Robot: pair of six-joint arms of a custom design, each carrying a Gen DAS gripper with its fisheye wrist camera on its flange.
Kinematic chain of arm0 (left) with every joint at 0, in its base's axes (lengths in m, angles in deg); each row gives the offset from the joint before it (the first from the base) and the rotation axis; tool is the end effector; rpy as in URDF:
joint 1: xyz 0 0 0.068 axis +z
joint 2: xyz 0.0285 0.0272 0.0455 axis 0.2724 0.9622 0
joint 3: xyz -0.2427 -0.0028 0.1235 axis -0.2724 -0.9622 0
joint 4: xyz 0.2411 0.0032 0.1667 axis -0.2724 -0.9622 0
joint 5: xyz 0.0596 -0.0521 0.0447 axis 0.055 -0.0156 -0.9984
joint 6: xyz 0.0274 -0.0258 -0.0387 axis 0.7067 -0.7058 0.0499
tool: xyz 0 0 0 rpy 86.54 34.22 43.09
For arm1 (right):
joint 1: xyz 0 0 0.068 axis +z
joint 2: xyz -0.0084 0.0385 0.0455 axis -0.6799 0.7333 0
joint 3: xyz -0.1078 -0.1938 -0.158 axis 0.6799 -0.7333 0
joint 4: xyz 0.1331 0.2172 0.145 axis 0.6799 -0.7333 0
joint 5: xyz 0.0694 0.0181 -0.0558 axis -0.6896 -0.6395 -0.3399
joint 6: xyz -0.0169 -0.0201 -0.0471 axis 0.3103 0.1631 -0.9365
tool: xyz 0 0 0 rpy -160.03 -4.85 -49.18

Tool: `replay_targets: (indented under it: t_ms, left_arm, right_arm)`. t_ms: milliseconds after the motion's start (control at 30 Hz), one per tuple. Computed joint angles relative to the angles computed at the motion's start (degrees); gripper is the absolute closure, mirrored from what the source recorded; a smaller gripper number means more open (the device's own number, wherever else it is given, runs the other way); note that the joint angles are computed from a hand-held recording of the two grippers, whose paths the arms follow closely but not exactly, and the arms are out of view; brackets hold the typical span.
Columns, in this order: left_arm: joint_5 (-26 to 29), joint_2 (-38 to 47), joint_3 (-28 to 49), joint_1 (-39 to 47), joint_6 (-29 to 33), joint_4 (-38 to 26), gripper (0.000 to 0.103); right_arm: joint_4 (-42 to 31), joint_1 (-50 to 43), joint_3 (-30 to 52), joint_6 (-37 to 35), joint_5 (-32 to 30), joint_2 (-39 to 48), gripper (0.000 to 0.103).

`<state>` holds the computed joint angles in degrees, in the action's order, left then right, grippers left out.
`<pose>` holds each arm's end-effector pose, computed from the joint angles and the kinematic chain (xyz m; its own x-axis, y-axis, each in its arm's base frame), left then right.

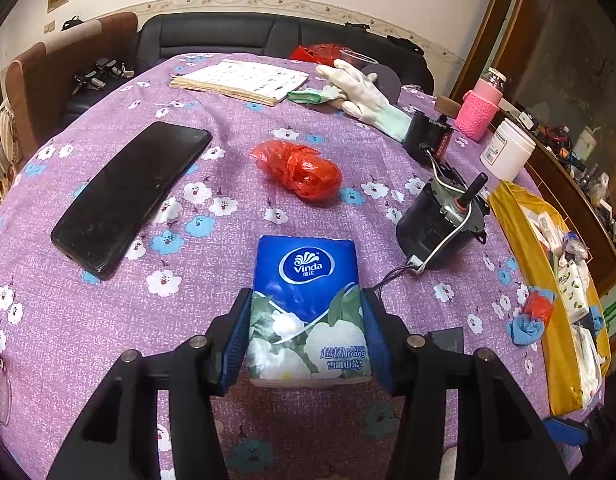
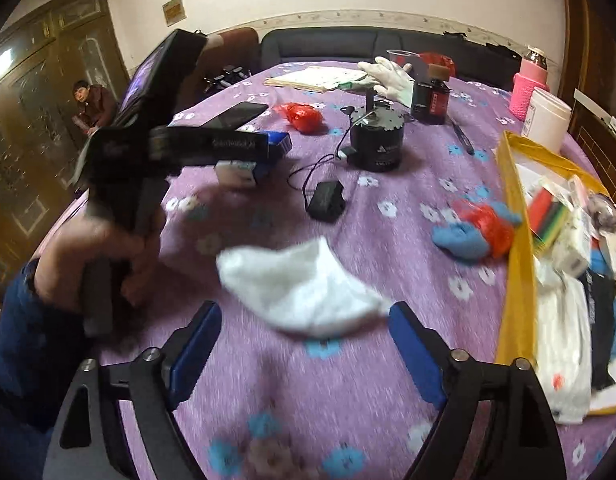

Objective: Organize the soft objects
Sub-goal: 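Grasp the white cloth with the right gripper while the left gripper holds the Vinda pack, then carry the white cloth and Vinda pack over the tray with both grippers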

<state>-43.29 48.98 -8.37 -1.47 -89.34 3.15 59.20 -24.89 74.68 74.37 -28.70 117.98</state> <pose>0.2832 -0.0790 0.1813 -0.6868 -0.3718 -0.6246 -0.3125 0.9268 -0.2081 0.2997 0.1119 0.2246 -0.6105 -0.4536 -0.6492 -0.6907 0.7060 0.1563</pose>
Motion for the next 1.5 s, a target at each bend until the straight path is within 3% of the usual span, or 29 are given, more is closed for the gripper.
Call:
replay_targets:
  t_ms: [100,233,300,333,367,433,700,967,1300,1500]
  left_arm:
    - [0.0,0.0,0.0,0.0,-0.2,0.0,0.052]
    - [-0.1,-0.2,0.0,-0.1,-0.1,0.1,0.052]
    - [0.0,0.1,0.0,0.0,0.0,0.2,0.052]
    - [0.2,0.0,0.0,0.0,-0.1,0.0,0.052]
    - [0.1,-0.1,0.1,-0.1,-0.1,-0.1,0.052]
    - [0.0,-0.1,0.0,-0.1,0.0,0.2,0.052]
    - [-1.2,-3.1,-1.6,-2.0,1.3,2.9,0.052]
    - [-2.0,-6.4,-3.4,-3.6,1.8,5.4,0.052]
    - [-4.9,-8.8,-2.0,-7.9,0.7,2.5,0.052]
    - [-6.4,-5.0,3.1,-14.2,0.7,0.9,0.052]
  right_arm:
    - [-0.4,1.6,3.0,2.8,-1.0,3.7,0.013]
    - [0.4,5.3,5.8,4.8,2.9,7.4,0.015]
    - [0.1,5.9,6.3,5.2,3.7,8.5,0.062]
    - [-0.4,6.1,7.1,5.4,4.5,9.6,0.063]
    - [0.1,6.0,6.7,5.3,4.2,9.3,0.074]
    - [-0.2,5.5,6.7,4.6,3.7,8.8,0.082]
    - [6.2,0.8,0.6,6.3,-0.6,0.5,0.082]
    - [5.5,-3.4,0.9,8.8,-3.4,-0.6,0.083]
    - [5.8,-11.0,0.0,9.8,-7.1,-3.8,0.083]
    - [6.9,-17.1,0.1,10.6,-11.0,-3.4,0.083]
